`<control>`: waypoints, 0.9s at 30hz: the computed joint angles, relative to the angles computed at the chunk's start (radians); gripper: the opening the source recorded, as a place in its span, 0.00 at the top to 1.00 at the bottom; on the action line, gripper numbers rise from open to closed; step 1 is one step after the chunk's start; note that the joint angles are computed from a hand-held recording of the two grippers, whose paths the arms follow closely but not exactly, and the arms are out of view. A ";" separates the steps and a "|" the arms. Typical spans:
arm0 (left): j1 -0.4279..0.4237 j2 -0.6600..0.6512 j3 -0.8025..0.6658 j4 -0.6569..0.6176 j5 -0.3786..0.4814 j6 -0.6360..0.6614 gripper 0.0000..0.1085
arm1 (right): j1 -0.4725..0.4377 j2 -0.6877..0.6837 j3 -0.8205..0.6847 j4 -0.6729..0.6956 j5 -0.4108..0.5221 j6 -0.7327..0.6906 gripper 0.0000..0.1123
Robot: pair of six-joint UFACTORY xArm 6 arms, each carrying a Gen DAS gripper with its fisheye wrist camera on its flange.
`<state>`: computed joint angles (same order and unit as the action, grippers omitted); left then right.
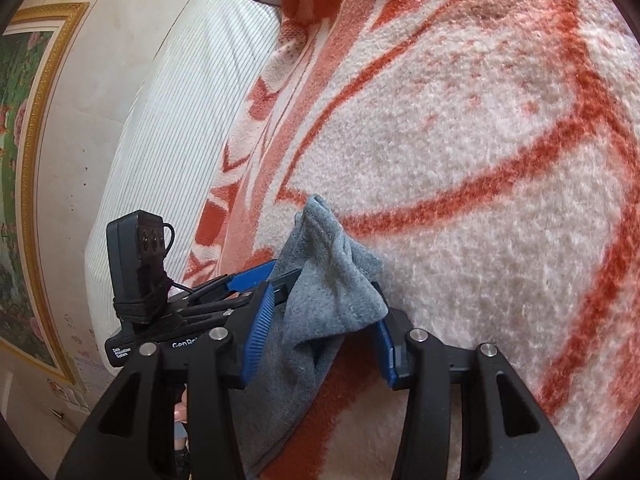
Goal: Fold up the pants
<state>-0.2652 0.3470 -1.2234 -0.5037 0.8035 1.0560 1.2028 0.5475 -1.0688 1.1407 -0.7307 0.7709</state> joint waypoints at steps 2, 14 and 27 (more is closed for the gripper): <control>-0.002 -0.002 -0.001 -0.039 0.031 0.048 0.55 | -0.005 0.008 0.003 -0.028 -0.018 0.023 0.57; 0.052 -0.097 0.067 -0.203 0.044 0.154 0.89 | 0.010 0.019 -0.016 -0.058 -0.076 -0.015 0.90; 0.399 -0.374 0.191 -0.380 0.302 0.290 0.89 | 0.028 0.035 -0.238 -0.370 -0.045 -0.105 0.90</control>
